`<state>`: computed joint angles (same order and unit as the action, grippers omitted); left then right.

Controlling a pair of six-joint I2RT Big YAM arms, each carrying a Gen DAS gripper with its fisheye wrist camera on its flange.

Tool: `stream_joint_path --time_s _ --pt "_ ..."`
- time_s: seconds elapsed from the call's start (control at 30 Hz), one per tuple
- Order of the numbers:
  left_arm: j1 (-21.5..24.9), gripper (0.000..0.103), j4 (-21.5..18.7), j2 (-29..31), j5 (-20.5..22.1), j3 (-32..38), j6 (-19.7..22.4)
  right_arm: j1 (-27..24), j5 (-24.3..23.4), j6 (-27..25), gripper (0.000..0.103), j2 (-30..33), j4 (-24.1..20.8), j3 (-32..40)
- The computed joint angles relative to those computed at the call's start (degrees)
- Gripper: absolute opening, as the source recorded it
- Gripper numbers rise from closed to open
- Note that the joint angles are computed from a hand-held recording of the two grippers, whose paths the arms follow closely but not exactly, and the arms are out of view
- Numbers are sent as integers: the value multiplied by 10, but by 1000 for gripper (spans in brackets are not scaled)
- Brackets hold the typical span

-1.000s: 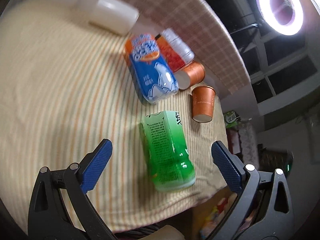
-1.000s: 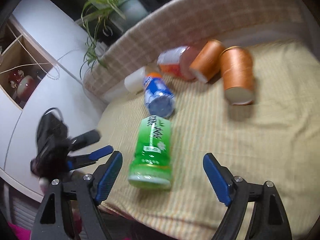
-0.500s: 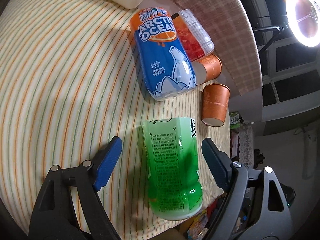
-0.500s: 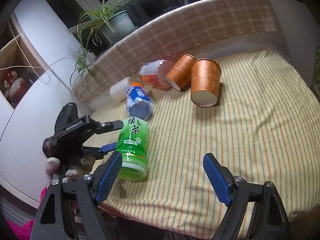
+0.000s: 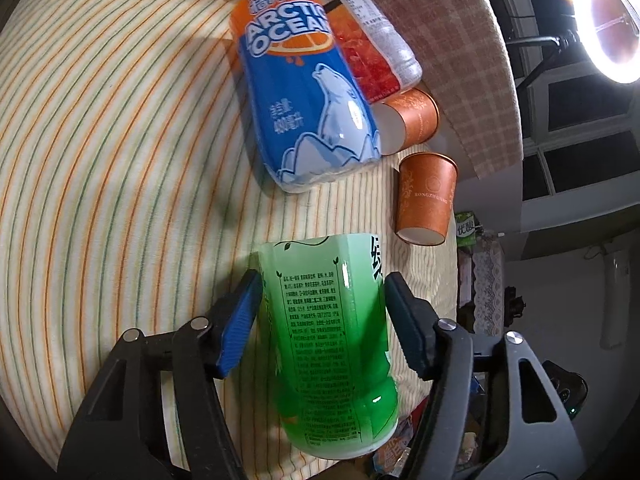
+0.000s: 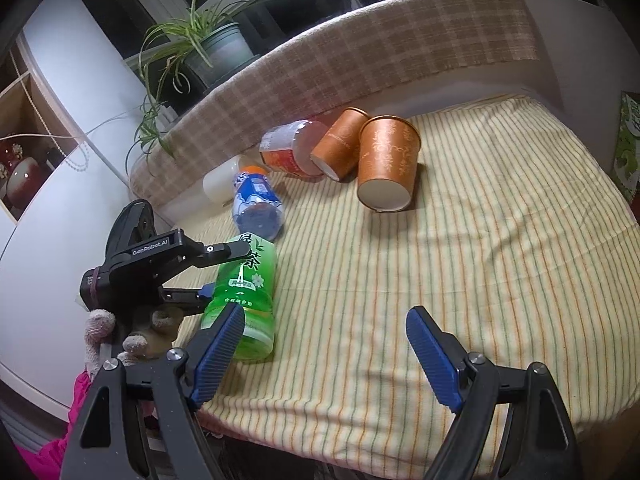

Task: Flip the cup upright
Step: 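Rotate the bottle upright with the left tool and lower it onto the table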

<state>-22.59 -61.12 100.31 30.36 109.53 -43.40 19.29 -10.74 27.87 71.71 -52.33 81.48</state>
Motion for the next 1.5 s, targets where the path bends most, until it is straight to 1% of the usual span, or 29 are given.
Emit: stream_joint_path --time_s 0.13,0.2,0.33,0.5,0.6,0.7,0.87,0.97,1.07,1.3,1.5 --pt "-5 64 -11 4 -13 12 14 -5 -2 4 86 -1 3 -4" --pt "-9 64 -16 2 -27 16 23 -5 0 4 86 -2 4 -5" --pt "-26 64 -20 -9 -76 27 58 -6 1 6 86 -2 6 -8" --pt "-52 63 -17 -26 -149 35 114 -8 1 9 86 -2 6 -8" --pt "-66 63 -13 -31 -187 40 140 -8 2 9 86 -2 6 -9" --pt "-72 63 -5 -39 -212 35 163 -9 2 10 86 -2 7 -9" --pt "-94 63 7 -39 -294 40 221 -11 5 13 86 -5 8 -11" --pt "-101 63 12 -35 -319 42 245 -11 8 14 86 -8 8 -13" --pt "-113 63 25 -37 -356 37 271 -11 11 15 86 -11 9 -15" --pt "-129 63 58 -30 -411 38 315 -12 19 15 86 -13 10 -14" --pt "-132 63 64 -18 -415 47 322 -11 25 15 86 -15 7 -15"
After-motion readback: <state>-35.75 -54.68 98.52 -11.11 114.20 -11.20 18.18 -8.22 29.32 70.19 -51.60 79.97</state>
